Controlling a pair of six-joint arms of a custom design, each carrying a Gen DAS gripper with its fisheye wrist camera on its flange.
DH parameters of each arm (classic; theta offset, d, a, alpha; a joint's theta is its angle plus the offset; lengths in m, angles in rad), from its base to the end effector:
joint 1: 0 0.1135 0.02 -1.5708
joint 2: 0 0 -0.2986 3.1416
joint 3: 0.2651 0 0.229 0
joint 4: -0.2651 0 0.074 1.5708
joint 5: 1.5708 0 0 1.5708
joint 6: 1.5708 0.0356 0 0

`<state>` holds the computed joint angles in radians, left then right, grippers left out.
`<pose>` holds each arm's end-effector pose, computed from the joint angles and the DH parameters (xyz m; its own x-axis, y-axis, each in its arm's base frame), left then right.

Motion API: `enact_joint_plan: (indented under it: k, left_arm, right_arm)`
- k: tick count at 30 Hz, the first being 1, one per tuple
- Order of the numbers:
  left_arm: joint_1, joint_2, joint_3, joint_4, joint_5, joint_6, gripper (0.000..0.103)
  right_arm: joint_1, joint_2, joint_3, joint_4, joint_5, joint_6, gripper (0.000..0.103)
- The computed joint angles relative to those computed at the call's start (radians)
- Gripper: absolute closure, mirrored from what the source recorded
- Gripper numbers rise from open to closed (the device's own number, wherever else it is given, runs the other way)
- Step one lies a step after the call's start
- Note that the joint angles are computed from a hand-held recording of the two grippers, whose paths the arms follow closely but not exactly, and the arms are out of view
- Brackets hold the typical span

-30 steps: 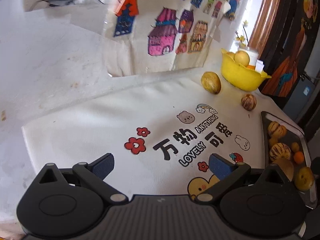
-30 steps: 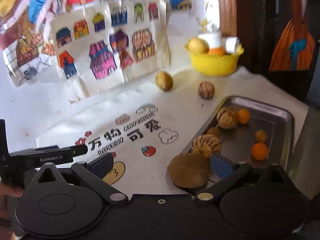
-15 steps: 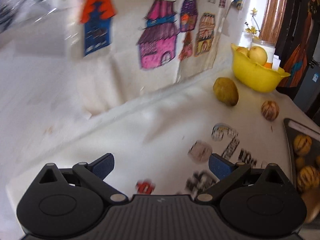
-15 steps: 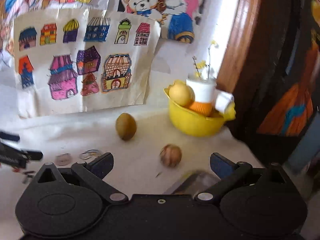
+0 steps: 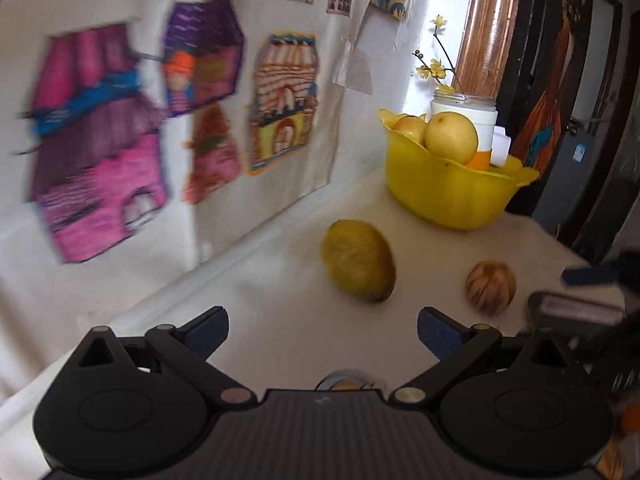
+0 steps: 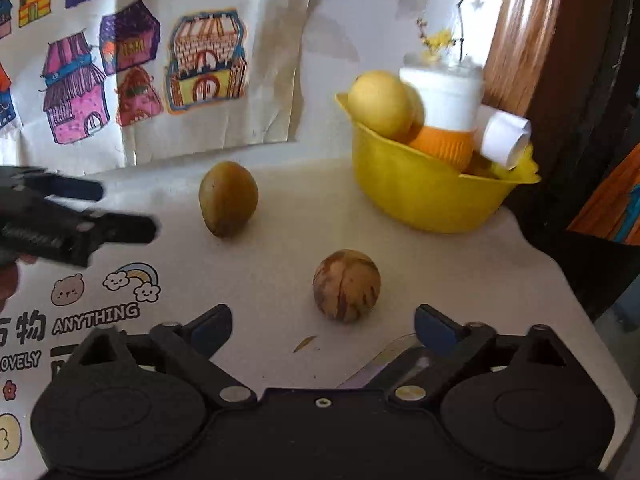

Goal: Organize fruits
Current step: 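Grasp a yellow pear-shaped fruit with the left tool while the right tool grasps a striped brown round fruit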

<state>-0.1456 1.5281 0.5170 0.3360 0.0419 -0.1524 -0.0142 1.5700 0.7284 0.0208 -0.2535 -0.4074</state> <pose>0.2580 -0.0393 0.1879 -0.6381 -0.0597 -0.7676 0.0814 0.9862 -0.1444 0.2858 0.0049 0.2079 -0.6095 -0.3749 -0.6986 -0.4342 0.8951 -0.1016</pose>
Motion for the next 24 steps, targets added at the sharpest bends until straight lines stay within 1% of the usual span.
enact_joint_plan:
  k: [2, 5, 8, 10, 12, 16, 24]
  left_arm:
    - [-0.017, 0.065, 0.054, -0.007, -0.021, -0.023, 0.001]
    - [-0.039, 0.14, 0.124, -0.012, -0.061, -0.028, 0.001]
    - [-0.037, 0.192, 0.173, -0.022, -0.055, -0.039, 0.001]
    - [-0.038, 0.218, 0.187, -0.01, -0.052, -0.063, 0.001]
    - [-0.039, 0.241, 0.198, -0.001, -0.044, -0.056, 0.001]
    - [-0.05, 0.283, 0.227, 0.024, -0.058, -0.051, 0.001]
    - [-0.062, 0.348, 0.292, 0.03, -0.052, -0.054, 0.001]
  right_arm:
    - [0.007, 0.028, 0.016, -0.002, -0.002, -0.016, 0.011]
    - [0.016, 0.055, 0.026, 0.022, 0.01, -0.045, 0.012]
    - [0.016, 0.094, 0.05, 0.04, 0.021, -0.044, 0.014]
    - [0.007, 0.119, 0.069, 0.036, 0.0, -0.033, 0.018]
    - [0.004, 0.144, 0.086, 0.037, -0.007, -0.034, 0.02]
    - [0.003, 0.189, 0.13, 0.026, -0.019, -0.032, 0.025]
    - [0.008, 0.245, 0.184, 0.005, -0.019, -0.031, 0.035]
